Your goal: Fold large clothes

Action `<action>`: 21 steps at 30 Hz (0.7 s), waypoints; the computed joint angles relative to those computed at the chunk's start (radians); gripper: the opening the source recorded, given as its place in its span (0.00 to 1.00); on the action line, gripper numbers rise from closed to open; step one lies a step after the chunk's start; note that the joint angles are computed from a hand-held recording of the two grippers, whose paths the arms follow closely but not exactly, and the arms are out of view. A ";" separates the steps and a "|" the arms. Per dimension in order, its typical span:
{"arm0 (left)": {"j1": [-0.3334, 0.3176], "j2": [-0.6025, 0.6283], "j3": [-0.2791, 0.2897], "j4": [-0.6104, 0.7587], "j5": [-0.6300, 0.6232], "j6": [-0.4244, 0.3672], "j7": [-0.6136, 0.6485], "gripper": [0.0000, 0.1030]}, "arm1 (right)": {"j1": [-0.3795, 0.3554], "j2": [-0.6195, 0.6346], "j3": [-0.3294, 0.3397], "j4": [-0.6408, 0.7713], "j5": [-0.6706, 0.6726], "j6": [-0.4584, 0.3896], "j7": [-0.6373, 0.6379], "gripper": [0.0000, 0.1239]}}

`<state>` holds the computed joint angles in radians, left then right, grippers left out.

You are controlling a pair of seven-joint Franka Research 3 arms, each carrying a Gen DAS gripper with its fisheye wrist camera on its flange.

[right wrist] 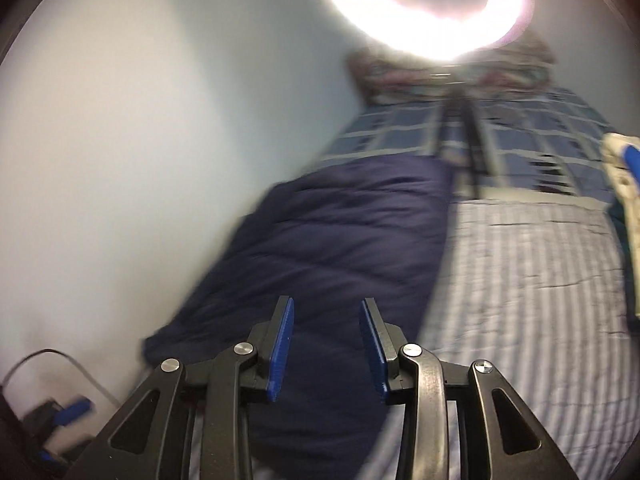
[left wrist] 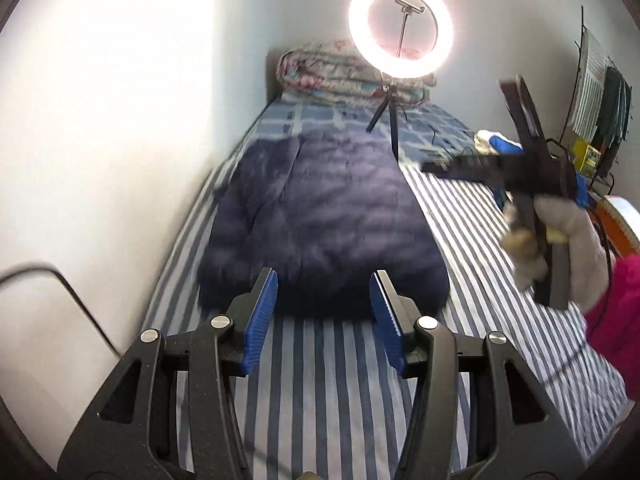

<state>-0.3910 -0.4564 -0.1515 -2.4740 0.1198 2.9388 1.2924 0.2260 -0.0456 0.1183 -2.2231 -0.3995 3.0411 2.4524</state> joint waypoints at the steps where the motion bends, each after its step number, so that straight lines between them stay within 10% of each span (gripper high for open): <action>1: 0.022 0.033 -0.019 0.033 0.020 0.007 -0.008 0.49 | -0.020 0.008 -0.004 0.006 -0.051 0.001 0.053 0.28; 9: 0.172 0.334 -0.122 0.313 0.250 -0.032 -0.175 0.49 | 0.018 0.140 -0.102 0.149 -0.186 -0.025 0.134 0.28; 21: 0.212 0.449 -0.061 0.303 0.643 -0.107 -0.506 0.49 | 0.143 0.416 -0.124 0.453 0.002 -0.188 -0.160 0.29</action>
